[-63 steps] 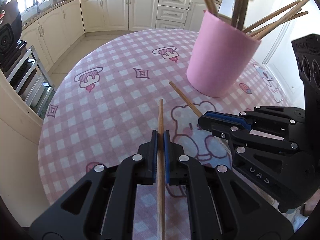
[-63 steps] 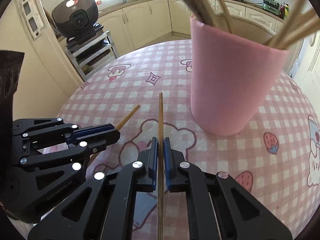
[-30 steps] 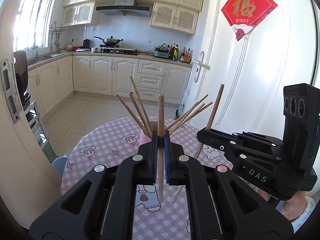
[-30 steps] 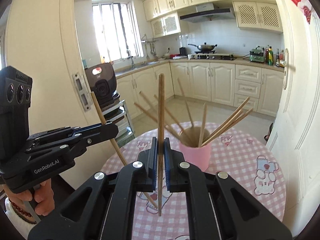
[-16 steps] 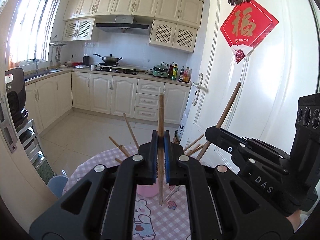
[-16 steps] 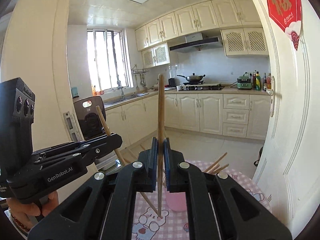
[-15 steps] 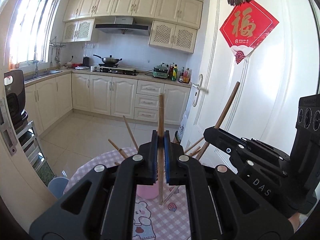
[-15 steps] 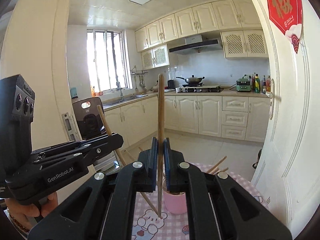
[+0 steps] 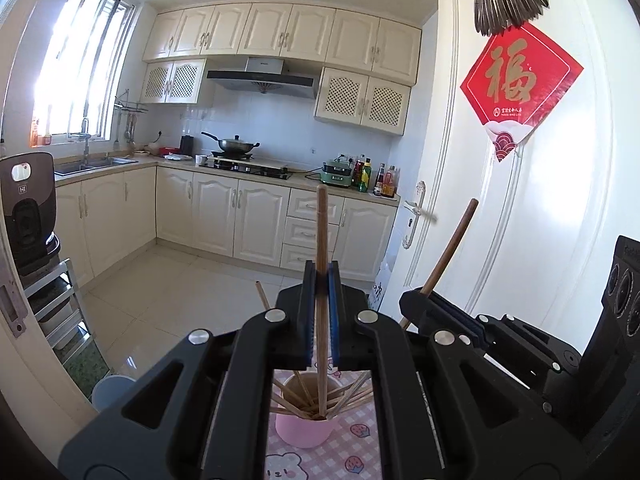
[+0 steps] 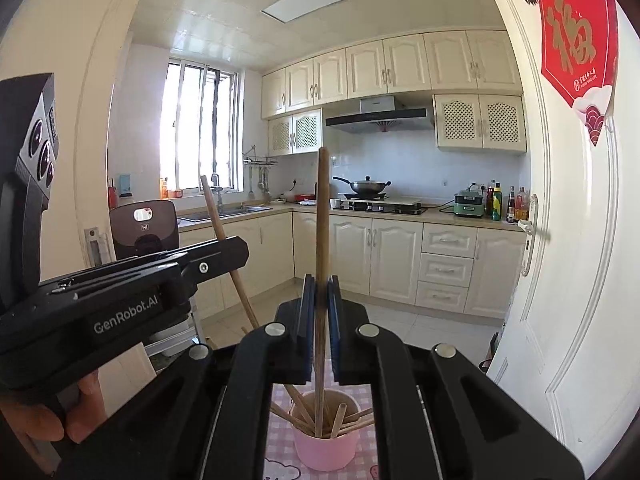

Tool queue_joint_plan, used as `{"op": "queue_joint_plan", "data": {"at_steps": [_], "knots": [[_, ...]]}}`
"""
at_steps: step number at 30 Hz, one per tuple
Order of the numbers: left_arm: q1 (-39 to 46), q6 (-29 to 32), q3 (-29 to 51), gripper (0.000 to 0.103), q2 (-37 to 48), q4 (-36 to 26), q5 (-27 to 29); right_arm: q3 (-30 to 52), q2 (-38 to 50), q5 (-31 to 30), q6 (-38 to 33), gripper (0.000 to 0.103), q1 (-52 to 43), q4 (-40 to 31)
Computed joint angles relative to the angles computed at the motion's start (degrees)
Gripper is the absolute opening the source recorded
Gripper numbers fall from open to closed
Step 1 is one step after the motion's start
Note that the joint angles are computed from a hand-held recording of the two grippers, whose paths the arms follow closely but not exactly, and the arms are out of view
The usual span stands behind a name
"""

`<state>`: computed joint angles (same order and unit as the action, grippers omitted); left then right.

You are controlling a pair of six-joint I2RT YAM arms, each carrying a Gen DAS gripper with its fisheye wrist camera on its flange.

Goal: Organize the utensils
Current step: 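Lower both held chopsticks upright into the pink cup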

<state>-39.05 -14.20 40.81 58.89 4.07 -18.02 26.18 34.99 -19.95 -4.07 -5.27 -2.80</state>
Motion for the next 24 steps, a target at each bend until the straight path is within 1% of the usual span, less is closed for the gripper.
{"op": "queue_joint_plan", "data": {"at_steps": [3,5,11,17,24], "knots": [[0.29,0.28,-0.56,0.006,1.52,1.44,0.98,-0.90,1.93,-0.49,-0.17,0.005,-0.47,1.65],[0.19,0.37,-1.35,0.006,2.43,2.48,0.70,-1.45,2.24,0.03,-0.25,0.005,-0.07,2.21],[0.52,0.27,-3.51,0.006,4.47,4.39,1.83,-2.96,3.51,-0.71,-1.29,0.005,-0.46,2.50],[0.25,0.04,-5.20,0.006,7.32,7.00,2.39,-4.98,3.99,1.81,-2.40,0.005,0.91,3.71],[1.52,-0.75,-5.81,0.006,8.99,6.59,3.74,-4.66,3.30,0.63,-2.92,0.005,0.07,1.99]]}}
